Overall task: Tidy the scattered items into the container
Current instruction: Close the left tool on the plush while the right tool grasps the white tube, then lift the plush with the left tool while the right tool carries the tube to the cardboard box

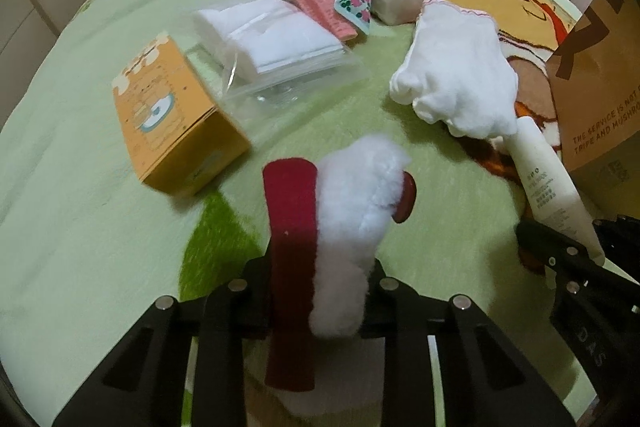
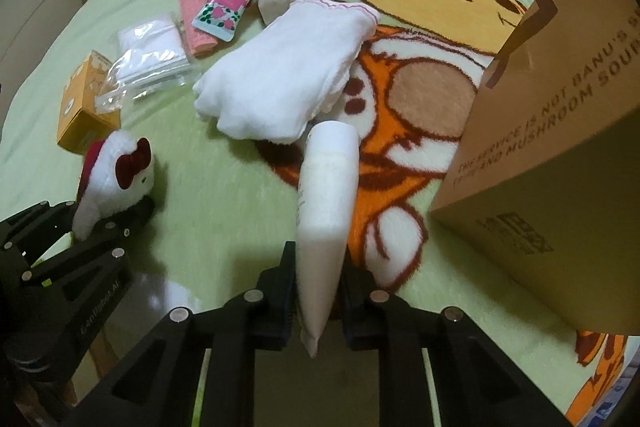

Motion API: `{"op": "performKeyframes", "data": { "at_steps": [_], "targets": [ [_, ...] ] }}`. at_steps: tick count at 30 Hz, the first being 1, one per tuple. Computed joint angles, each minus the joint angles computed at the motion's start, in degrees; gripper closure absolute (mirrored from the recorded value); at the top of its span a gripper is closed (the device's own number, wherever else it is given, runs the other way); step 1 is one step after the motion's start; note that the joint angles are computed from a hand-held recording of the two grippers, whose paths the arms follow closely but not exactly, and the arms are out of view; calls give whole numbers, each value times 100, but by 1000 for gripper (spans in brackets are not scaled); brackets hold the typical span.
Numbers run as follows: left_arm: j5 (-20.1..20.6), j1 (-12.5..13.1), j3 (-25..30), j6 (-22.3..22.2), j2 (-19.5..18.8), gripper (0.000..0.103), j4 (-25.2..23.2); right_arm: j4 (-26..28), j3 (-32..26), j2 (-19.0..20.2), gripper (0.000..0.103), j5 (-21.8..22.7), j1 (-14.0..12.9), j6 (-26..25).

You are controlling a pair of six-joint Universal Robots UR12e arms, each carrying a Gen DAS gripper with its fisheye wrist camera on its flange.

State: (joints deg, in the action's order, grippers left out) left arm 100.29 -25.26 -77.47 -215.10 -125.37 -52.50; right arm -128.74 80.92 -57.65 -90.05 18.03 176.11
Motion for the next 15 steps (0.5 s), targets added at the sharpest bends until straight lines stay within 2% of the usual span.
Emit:
{"op": "performKeyframes", "data": {
  "at_steps": [10, 15],
  "targets": [
    [-2, -109, -313, -665, 331, 75, -445, 137, 394, -337, 85, 188, 82, -318],
    [103, -216, -413, -701, 365, 74, -603, 153, 641, -417, 85, 57, 189, -481]
  ]
}}
